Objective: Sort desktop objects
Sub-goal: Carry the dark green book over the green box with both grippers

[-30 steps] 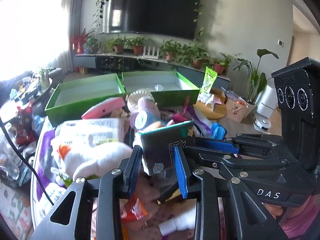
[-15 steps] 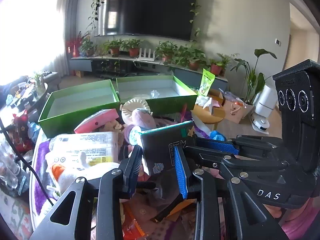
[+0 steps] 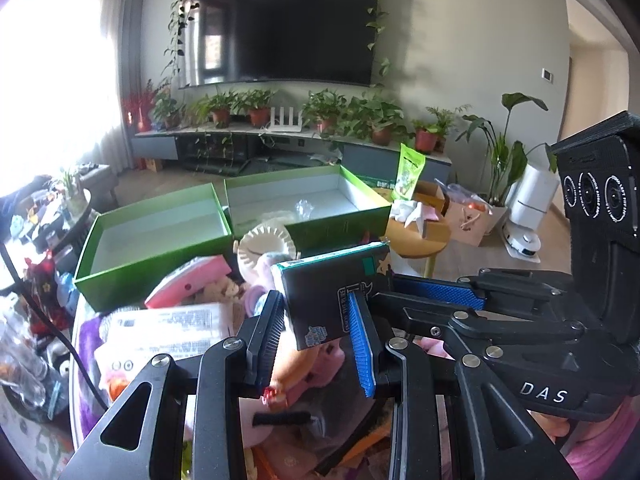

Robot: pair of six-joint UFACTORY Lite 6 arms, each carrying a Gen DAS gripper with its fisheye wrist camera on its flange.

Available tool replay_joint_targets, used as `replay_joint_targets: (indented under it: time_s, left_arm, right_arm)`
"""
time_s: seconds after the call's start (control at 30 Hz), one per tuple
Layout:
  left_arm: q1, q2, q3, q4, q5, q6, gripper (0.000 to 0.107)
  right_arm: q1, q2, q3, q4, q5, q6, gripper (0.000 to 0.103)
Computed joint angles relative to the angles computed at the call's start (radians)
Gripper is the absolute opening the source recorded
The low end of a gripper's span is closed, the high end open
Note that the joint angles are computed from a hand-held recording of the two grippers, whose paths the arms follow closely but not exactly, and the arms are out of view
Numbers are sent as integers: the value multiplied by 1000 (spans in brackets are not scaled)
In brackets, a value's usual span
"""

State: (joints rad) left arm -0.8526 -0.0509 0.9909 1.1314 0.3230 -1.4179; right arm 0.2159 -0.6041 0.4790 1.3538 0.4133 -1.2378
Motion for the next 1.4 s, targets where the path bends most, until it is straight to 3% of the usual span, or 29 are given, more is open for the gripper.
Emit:
replay_joint_targets:
  time_s: [0.7,1.1,1.4]
  left_arm:
    - [136,258,358,-359,-63,474,32]
    - [199,548,790,-701,33,888,32]
    - [254,777,1116,-904,131,1107,32]
  right_arm:
    - [-129,311,283,134,71,-210,21]
    - [-217,598,570,166,160,-249,21]
    - [-246,831,822,92,197,-166,21]
